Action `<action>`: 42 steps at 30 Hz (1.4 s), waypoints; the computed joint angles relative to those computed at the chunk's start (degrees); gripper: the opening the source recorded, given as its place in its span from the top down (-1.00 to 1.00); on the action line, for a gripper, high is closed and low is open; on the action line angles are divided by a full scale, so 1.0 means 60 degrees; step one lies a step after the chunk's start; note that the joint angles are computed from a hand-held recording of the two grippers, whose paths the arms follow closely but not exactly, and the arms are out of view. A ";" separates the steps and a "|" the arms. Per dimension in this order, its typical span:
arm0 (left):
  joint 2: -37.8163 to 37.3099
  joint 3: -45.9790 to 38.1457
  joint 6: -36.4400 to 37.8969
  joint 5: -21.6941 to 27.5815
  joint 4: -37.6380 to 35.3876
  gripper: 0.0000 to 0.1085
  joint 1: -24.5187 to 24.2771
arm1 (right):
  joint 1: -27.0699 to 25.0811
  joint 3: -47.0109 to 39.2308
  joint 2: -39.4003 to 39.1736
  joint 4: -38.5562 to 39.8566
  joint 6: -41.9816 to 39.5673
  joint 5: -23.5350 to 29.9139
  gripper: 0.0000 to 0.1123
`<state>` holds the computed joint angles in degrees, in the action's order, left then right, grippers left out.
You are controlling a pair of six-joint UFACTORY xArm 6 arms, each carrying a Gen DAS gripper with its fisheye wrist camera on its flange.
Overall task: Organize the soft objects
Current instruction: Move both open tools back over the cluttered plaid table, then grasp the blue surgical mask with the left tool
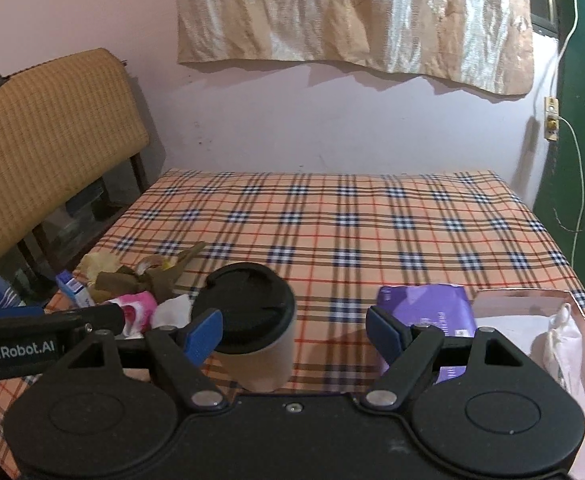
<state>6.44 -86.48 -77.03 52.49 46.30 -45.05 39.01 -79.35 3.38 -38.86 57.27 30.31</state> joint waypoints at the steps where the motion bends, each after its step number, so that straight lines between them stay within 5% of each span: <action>1: -0.0091 0.0103 -0.0047 -0.0004 0.0012 -0.74 0.0023 | 0.0050 -0.0063 0.0049 -0.0001 0.0019 0.0011 -0.65; 25: -0.2408 0.2902 -0.0947 -0.0497 0.0232 -0.74 0.0653 | 0.1063 -0.1359 0.1275 0.0488 -0.0384 0.0041 -0.65; 42: -0.3407 0.4696 -0.0923 -0.1378 -0.0334 -0.74 0.1412 | 0.1305 -0.1022 0.1454 0.0446 -0.0668 -0.0982 -0.65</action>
